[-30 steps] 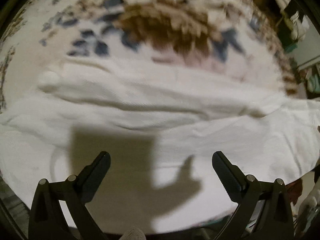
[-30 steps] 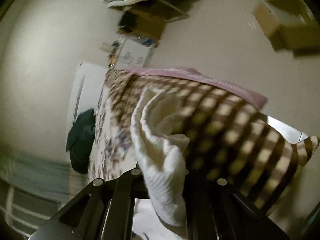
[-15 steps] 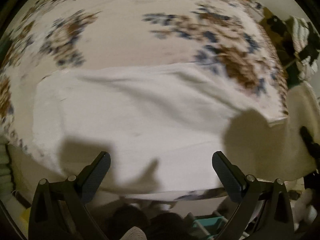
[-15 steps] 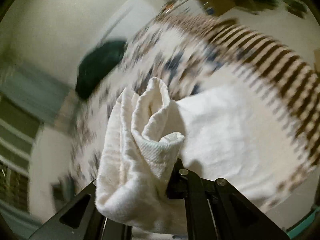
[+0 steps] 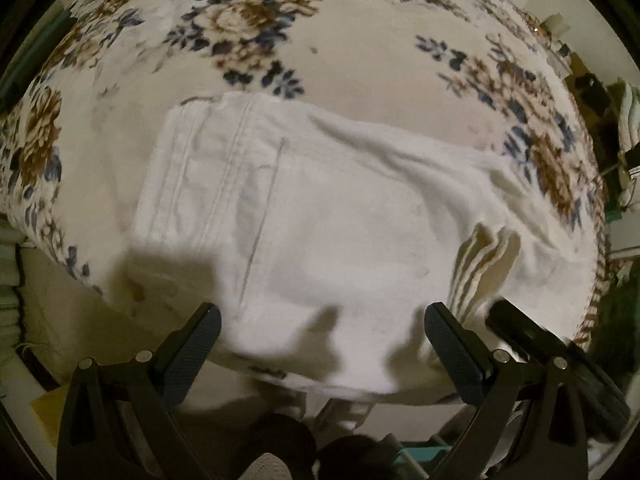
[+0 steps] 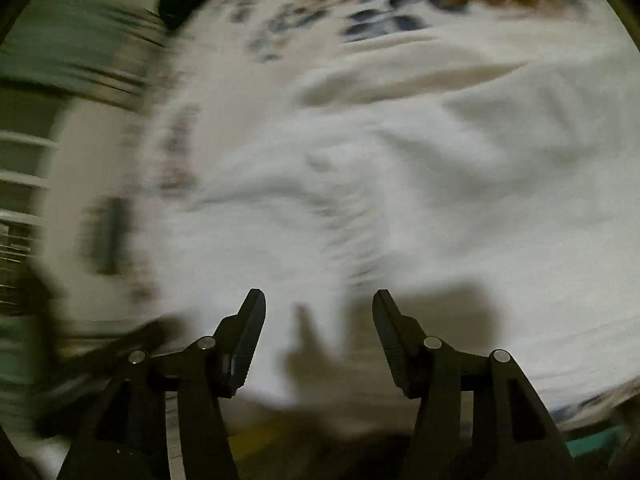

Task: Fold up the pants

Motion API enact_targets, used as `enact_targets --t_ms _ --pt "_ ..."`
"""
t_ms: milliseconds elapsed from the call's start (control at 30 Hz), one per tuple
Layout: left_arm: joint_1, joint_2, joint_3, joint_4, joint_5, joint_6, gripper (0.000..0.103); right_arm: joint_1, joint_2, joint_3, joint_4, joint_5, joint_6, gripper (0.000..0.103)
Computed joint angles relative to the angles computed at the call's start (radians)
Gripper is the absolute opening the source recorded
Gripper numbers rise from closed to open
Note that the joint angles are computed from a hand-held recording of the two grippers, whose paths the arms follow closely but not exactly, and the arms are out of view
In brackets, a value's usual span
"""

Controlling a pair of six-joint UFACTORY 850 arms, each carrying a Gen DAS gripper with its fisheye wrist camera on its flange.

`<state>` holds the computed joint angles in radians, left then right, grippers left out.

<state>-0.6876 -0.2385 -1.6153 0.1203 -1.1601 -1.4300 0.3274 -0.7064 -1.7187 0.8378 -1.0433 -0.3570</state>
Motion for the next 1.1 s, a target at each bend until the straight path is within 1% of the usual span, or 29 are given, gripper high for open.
enact_targets --t_ms 33,67,133,200,267,333,367,400,433,467,500,533,567,600,633,700,767,867,933,1067,1100 --pt "0.001 -0.014 -0.017 -0.001 0.007 0.004 0.103 -0.018 0.016 0.018 0.024 -0.002 -0.01 0.061" --pt "0.003 -0.035 -0.041 -0.006 0.017 0.012 0.103 -0.033 0.048 0.049 0.005 0.037 0.0 0.061" --pt "0.006 -0.074 -0.082 -0.021 0.048 0.033 0.103 -0.06 0.073 0.055 -0.084 0.062 0.062 0.061" --pt "0.006 -0.167 -0.185 -0.035 0.046 0.088 0.103 -0.104 0.103 0.076 -0.183 0.091 0.13 0.061" --pt "0.004 -0.26 -0.29 -0.025 0.014 0.129 0.103 -0.139 0.105 0.066 -0.273 0.102 0.191 0.062" --pt "0.007 -0.361 -0.409 -0.015 -0.043 0.167 0.103 -0.181 0.102 0.055 -0.368 0.11 0.244 0.062" --pt "0.01 -0.4 -0.455 -0.011 -0.075 0.176 0.103 -0.192 0.092 0.032 -0.401 0.104 0.267 0.062" --pt "0.013 -0.446 -0.511 0.001 -0.127 0.184 0.103 -0.205 0.078 0.003 -0.425 0.092 0.281 0.062" --pt "0.019 -0.482 -0.548 0.007 -0.175 0.189 0.103 -0.219 0.074 -0.001 -0.447 0.094 0.285 0.062" --pt "0.026 -0.488 -0.544 0.001 -0.181 0.186 0.103 -0.225 0.061 -0.02 -0.467 0.086 0.297 0.062" --pt "0.034 -0.479 -0.518 -0.011 -0.165 0.185 0.103 -0.232 0.046 -0.04 -0.499 0.076 0.311 0.062" --pt "0.041 -0.46 -0.476 -0.026 -0.129 0.187 0.103 -0.239 0.029 -0.059 -0.517 0.068 0.317 0.062" --pt "0.043 -0.45 -0.457 -0.027 -0.113 0.189 0.103 -0.228 -0.015 -0.12 -0.529 0.052 0.34 0.062" --pt "0.041 -0.443 -0.447 -0.023 -0.107 0.194 0.103 -0.217 -0.054 -0.173 -0.547 0.038 0.363 0.062" --pt "0.04 -0.442 -0.447 -0.022 -0.114 0.2 0.103 -0.218 -0.069 -0.185 -0.56 0.03 0.364 0.062" --pt "0.041 -0.429 -0.439 -0.036 -0.122 0.195 0.103 -0.204 -0.078 -0.193 -0.583 0.027 0.381 0.062" --pt "0.034 -0.383 -0.399 -0.024 -0.112 0.163 0.103 -0.188 -0.079 -0.198 -0.613 0.029 0.403 0.062" --pt "0.011 -0.286 -0.302 0.007 -0.105 0.099 0.103 -0.173 -0.051 -0.175 -0.614 0.046 0.388 0.062" --pt "-0.006 -0.202 -0.206 0.006 -0.106 0.032 0.103 -0.155 -0.028 -0.144 -0.631 0.043 0.359 0.062" --pt "-0.033 -0.047 -0.005 -0.039 -0.116 -0.097 0.103 -0.1 -0.027 -0.095 -0.741 -0.024 0.331 0.062" --pt "-0.037 -0.001 0.058 -0.061 -0.112 -0.137 0.103 -0.087 -0.012 -0.063 -0.78 -0.022 0.32 0.062"
